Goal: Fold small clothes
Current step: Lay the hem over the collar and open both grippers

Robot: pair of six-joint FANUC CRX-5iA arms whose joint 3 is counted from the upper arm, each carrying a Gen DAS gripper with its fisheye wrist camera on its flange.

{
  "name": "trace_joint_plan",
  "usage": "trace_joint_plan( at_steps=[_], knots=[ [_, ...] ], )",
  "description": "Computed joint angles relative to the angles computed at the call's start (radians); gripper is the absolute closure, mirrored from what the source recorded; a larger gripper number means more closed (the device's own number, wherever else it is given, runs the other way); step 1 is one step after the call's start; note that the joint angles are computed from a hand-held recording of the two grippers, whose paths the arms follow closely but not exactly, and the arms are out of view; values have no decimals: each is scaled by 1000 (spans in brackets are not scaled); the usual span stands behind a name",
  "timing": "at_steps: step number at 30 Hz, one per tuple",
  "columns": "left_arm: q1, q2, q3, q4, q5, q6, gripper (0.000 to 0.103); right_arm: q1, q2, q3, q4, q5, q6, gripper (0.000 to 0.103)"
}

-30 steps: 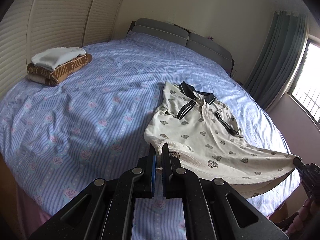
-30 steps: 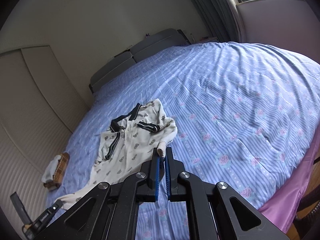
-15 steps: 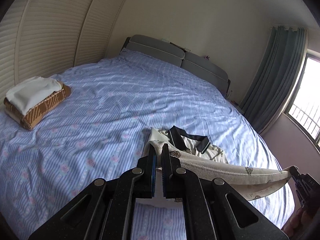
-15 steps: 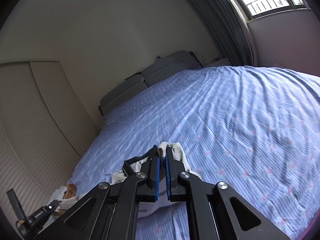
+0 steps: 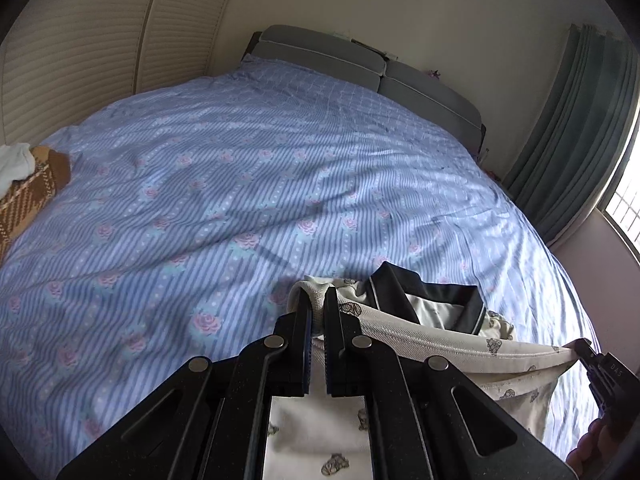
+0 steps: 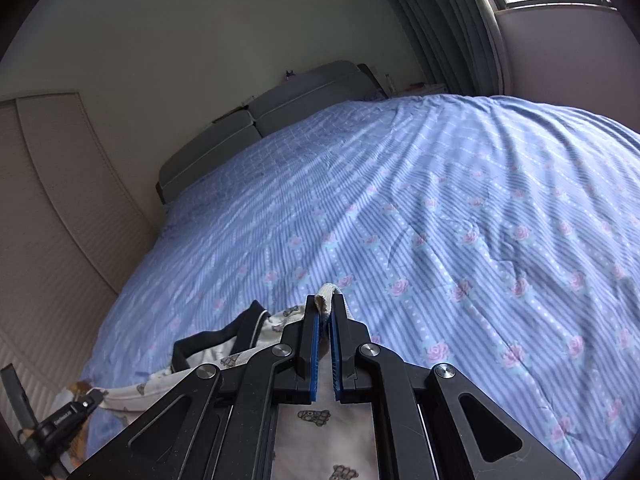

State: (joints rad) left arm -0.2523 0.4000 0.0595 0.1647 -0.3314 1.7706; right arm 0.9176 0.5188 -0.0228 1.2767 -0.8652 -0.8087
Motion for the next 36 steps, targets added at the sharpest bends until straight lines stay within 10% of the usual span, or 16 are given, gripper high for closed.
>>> trace_joint_plan(
  at_steps=[18, 21, 24, 36],
  knots=[
    [-2, 194, 247, -117, -114, 78, 95, -89, 142, 172, -166, 97, 232, 96],
    [-3, 165, 207, -106, -88, 44, 79, -89, 150, 190, -210, 103, 271, 82],
    [-8, 123, 150, -101, -52, -6, 69, -71, 145, 183, -167, 52, 247, 46],
    [36, 136, 88, 275, -180, -468, 69, -14, 130, 191, -120, 133, 345, 44]
  ],
)
